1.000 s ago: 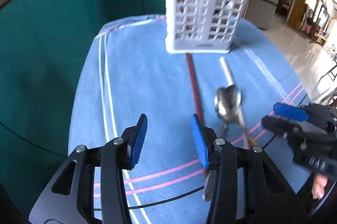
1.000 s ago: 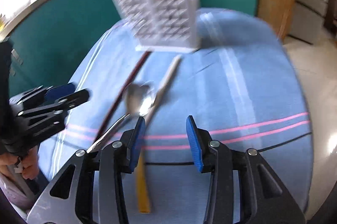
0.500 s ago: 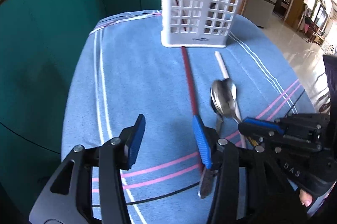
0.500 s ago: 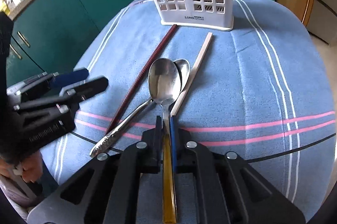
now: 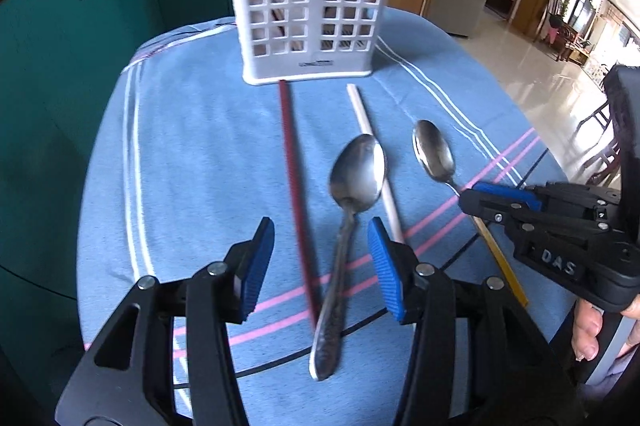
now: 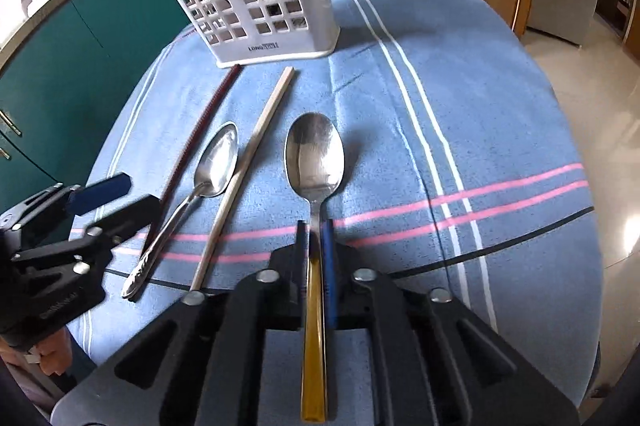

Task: Organize utensils
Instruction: 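Grasp the yellow-handled spoon with the right tool, then grasp a steel spoon with the left tool while the right tool holds its spoon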

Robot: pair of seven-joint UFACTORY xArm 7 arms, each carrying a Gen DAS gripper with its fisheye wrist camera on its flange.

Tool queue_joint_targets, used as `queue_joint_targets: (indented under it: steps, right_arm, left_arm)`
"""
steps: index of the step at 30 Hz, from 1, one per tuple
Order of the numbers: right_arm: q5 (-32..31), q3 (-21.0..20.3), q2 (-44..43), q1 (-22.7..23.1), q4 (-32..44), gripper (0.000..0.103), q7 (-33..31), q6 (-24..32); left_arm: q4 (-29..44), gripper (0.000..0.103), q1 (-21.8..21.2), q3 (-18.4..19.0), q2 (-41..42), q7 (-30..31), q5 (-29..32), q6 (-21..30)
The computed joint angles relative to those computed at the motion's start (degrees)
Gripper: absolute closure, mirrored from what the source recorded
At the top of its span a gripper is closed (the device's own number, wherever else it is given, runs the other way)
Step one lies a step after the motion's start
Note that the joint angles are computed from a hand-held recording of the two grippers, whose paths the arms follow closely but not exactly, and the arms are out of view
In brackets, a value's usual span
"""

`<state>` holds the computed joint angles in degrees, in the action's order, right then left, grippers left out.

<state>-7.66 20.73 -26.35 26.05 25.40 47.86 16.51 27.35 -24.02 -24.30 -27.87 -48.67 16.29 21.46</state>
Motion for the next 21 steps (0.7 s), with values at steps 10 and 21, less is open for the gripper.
queue_joint_targets:
  steps: [10,21]
  right_arm:
    - [1.1,-1.1,-2.3,-0.2,-2.3,0.072,0.5,-0.8]
    - [2.7,-2.0,-2.3,0.1,-3.4,0.070,-0.9,-2.3]
  left_arm:
    - [4.9,0.057,2.8,1.2,9.3,0.2,2.6,-5.7]
    - [7.7,0.069,-2.3,8.1,17.3,9.7,-6.1,-11.7]
